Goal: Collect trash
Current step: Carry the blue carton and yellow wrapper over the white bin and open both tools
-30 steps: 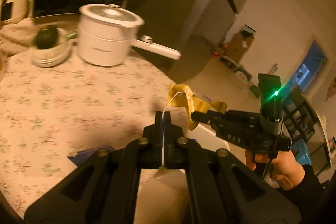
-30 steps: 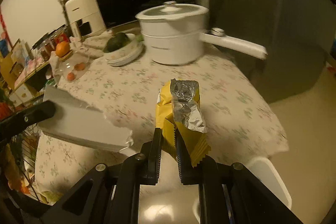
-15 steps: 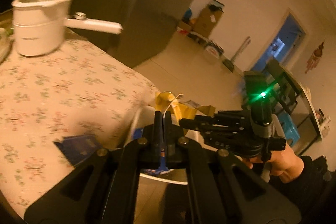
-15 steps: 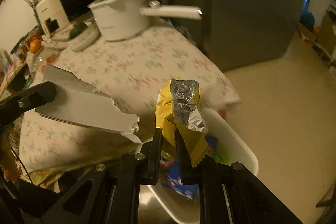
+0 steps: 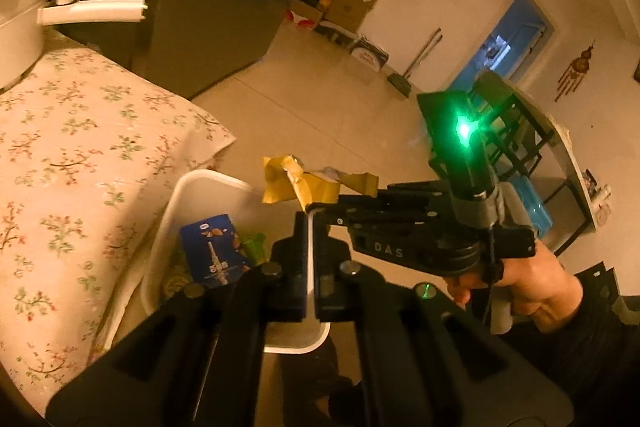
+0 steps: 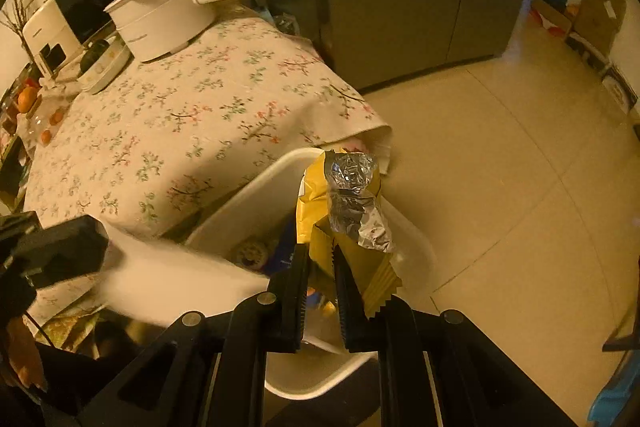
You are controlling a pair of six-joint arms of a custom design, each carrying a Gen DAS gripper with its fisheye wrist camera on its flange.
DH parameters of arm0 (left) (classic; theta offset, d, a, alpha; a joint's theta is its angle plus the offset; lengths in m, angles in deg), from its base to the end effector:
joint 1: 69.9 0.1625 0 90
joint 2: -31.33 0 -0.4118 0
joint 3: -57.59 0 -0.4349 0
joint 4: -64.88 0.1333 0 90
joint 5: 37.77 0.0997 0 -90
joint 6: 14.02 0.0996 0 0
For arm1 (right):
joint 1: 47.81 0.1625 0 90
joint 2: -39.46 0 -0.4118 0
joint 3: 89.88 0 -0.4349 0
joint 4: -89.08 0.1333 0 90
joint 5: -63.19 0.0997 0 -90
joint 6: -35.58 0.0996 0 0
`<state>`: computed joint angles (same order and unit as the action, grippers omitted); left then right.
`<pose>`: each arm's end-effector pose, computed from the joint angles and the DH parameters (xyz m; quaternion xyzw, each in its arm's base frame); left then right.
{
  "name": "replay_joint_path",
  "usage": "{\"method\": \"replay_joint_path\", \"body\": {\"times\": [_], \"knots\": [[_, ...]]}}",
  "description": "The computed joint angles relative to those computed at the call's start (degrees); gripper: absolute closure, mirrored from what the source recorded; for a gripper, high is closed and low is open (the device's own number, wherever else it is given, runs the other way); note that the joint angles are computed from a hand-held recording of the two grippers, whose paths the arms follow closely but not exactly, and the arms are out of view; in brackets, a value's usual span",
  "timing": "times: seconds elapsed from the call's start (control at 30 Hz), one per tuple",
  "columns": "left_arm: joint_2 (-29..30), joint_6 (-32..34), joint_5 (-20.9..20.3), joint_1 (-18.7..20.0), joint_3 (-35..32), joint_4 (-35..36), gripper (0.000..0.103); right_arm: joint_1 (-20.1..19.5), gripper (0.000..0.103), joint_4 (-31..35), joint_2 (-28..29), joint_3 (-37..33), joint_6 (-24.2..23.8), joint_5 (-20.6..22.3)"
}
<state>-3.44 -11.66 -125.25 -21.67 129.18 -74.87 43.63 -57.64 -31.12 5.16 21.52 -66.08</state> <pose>-0.4341 -0.6927 0.0620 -0.3709 -0.9216 0.1133 0.0174 0.0868 -0.6563 0.3588 0.0295 -0.9091 0.2246 0.3496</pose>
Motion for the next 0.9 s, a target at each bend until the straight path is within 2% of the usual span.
{"method": "replay_joint_path", "body": {"times": [0.17, 0.4, 0.53, 0.63, 0.7, 0.77, 0.8, 0.83, 0.87, 0.9], "knots": [[1.7, -0.2, 0.5, 0.5, -1.3, 1.3, 0.101, -0.8, 0.089, 1.4, -0.4, 0.5, 0.5, -0.6], [2.2, -1.3, 6.4, 0.7, -2.3, 5.3, 0.099, -1.8, 0.089, 4.1, 0.4, 0.2, 1.1, -1.6], [1.3, -1.4, 11.7, 0.6, -1.4, 5.8, 0.066, -2.0, 0.089, 5.5, 0.9, -0.3, 1.8, -1.5], [0.4, -1.8, 14.2, 0.5, -0.6, 6.4, 0.059, -1.8, 0.088, 5.9, 1.3, -0.7, 2.2, -1.5], [-0.1, -1.7, 16.3, 0.2, -0.1, 6.6, 0.048, -1.7, 0.088, 5.9, 1.3, -0.8, 2.8, -1.1], [-0.7, -1.8, 18.2, -0.1, 0.8, 6.5, 0.035, -1.7, 0.08, 6.0, 1.1, -0.9, 3.5, -0.1], [-1.2, -2.0, 19.4, -0.3, 1.3, 6.6, 0.033, -1.6, 0.067, 6.0, 1.0, -0.8, 3.7, 0.2], [-1.5, -2.1, 19.9, -0.3, 1.5, 6.9, 0.027, -1.5, 0.044, 5.4, 0.9, -0.6, 3.9, 0.3], [-2.2, -2.5, 21.0, -0.5, 2.2, 7.0, 0.023, -1.3, 0.036, 4.7, 0.9, -0.5, 4.0, 0.2], [-2.5, -2.5, 21.3, -0.5, 2.5, 7.0, 0.021, -1.1, 0.031, 3.7, 0.8, -0.2, 3.9, 0.4]]}}
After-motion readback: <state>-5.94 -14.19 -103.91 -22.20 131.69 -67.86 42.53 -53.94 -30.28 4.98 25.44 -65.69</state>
